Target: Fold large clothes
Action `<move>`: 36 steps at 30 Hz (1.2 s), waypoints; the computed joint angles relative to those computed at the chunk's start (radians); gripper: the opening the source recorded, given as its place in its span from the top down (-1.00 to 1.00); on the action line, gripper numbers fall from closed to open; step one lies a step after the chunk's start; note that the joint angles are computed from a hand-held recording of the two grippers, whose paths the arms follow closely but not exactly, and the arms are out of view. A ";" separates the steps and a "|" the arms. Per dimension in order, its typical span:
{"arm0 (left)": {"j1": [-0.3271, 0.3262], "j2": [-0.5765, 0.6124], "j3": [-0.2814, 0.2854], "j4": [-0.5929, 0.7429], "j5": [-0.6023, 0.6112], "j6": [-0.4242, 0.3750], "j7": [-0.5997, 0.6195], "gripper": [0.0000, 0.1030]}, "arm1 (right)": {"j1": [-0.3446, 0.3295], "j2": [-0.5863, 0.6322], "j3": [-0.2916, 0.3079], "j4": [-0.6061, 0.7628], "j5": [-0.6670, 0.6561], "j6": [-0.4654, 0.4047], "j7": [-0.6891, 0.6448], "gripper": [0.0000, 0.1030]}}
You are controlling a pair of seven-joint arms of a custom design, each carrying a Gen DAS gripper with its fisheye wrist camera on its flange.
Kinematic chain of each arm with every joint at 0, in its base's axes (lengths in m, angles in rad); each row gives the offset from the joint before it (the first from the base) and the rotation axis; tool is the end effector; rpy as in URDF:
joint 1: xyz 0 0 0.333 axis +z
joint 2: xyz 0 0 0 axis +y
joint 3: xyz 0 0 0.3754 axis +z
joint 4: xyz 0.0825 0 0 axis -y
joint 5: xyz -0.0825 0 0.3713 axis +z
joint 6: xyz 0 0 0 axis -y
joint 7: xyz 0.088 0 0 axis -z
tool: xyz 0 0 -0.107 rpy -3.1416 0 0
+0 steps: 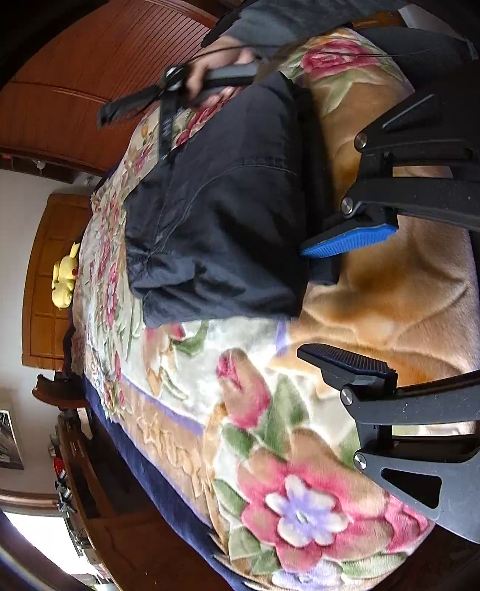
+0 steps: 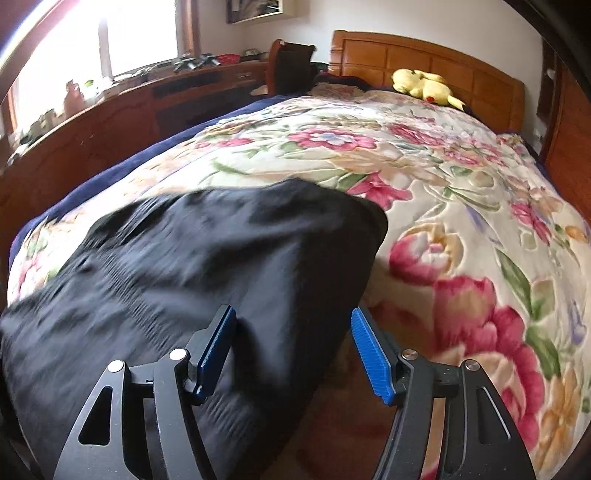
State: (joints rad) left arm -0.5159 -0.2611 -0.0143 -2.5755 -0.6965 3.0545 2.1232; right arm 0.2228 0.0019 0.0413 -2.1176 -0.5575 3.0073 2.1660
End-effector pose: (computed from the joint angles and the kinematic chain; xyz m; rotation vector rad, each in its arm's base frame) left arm 0.4020 -0.1778 0.4934 -1.4699 2.2447 -0.9959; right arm 0.5458 0.1875 0.5763 -1.8056 1.4949 -0.7430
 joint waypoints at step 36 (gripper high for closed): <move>-0.136 0.036 0.064 0.015 -0.250 0.019 0.178 0.65 | 0.004 0.155 0.032 0.135 0.780 -0.060 -0.650 0.01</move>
State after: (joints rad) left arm -0.6519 -0.2256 0.0502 -2.5610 -0.9462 3.0735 2.3014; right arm 0.2271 0.1568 0.0736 -1.9825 0.2223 2.9473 1.5156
